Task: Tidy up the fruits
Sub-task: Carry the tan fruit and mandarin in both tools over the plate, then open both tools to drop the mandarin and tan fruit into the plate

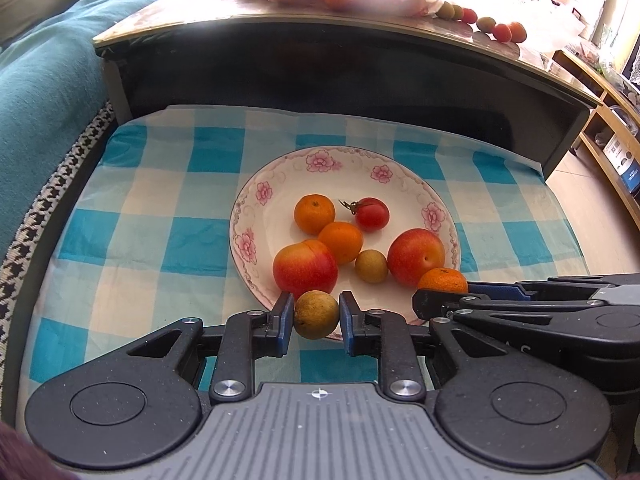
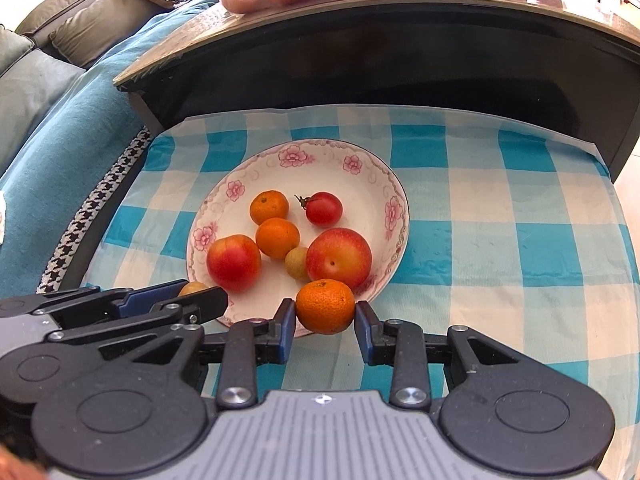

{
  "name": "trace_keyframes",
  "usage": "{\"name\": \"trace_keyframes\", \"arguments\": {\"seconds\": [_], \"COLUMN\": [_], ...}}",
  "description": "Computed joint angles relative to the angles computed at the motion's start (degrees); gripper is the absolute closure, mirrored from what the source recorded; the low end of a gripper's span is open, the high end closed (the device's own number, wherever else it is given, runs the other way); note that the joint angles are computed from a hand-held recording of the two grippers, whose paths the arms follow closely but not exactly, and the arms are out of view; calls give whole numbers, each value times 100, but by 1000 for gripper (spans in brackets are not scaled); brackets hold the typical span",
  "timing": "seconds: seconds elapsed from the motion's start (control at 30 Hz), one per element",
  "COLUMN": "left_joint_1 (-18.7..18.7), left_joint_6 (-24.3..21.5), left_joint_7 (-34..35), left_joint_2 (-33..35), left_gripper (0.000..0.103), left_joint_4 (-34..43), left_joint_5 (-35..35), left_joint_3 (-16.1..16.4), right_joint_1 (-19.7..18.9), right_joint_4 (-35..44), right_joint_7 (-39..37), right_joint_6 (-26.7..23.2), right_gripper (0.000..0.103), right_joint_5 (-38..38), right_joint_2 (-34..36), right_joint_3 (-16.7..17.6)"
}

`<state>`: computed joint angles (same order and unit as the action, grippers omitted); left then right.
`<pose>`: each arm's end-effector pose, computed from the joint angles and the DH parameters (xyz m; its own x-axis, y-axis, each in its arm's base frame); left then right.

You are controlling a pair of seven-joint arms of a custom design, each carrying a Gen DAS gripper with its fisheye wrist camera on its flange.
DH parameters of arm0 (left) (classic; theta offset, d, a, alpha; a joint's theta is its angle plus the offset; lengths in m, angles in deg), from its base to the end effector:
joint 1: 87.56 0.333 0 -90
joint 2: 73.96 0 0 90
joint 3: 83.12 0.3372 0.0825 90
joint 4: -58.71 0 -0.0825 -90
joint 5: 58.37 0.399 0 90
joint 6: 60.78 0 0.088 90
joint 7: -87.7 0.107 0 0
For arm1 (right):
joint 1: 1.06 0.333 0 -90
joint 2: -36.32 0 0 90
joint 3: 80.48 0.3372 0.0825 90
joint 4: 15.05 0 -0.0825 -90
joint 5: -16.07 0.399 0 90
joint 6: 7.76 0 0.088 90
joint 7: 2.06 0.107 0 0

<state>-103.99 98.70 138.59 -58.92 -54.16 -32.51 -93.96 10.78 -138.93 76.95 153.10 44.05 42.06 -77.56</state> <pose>0.5819 -0.3130 0.4124 -0.1703 -0.9833 0.0645 -0.8240 0.1062 -0.5565 0.5889 0.1312 0.4192 0.1025 -0.9554 -0.2770 -0.8685 0.0499 -0.4932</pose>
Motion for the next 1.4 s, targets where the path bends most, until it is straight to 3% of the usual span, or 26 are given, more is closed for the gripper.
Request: {"name": "trace_keyframes", "arguments": {"seconds": [1.07, 1.4], "left_joint_1": [-104, -101], "left_joint_6": [-103, -109], "left_joint_7": [-302, -428], "left_joint_2": [339, 293], "left_gripper": [72, 62], "left_joint_4": [292, 269], "left_joint_5": [279, 356], "left_joint_3": [162, 182], "right_joint_1": [-30, -18], "right_joint_4": [309, 300], "right_joint_7": [-97, 15], "right_joint_6": [299, 323], "right_gripper": [68, 68], "right_joint_5": [-77, -150], "right_joint_2": [416, 408], "right_joint_3": [55, 37]}}
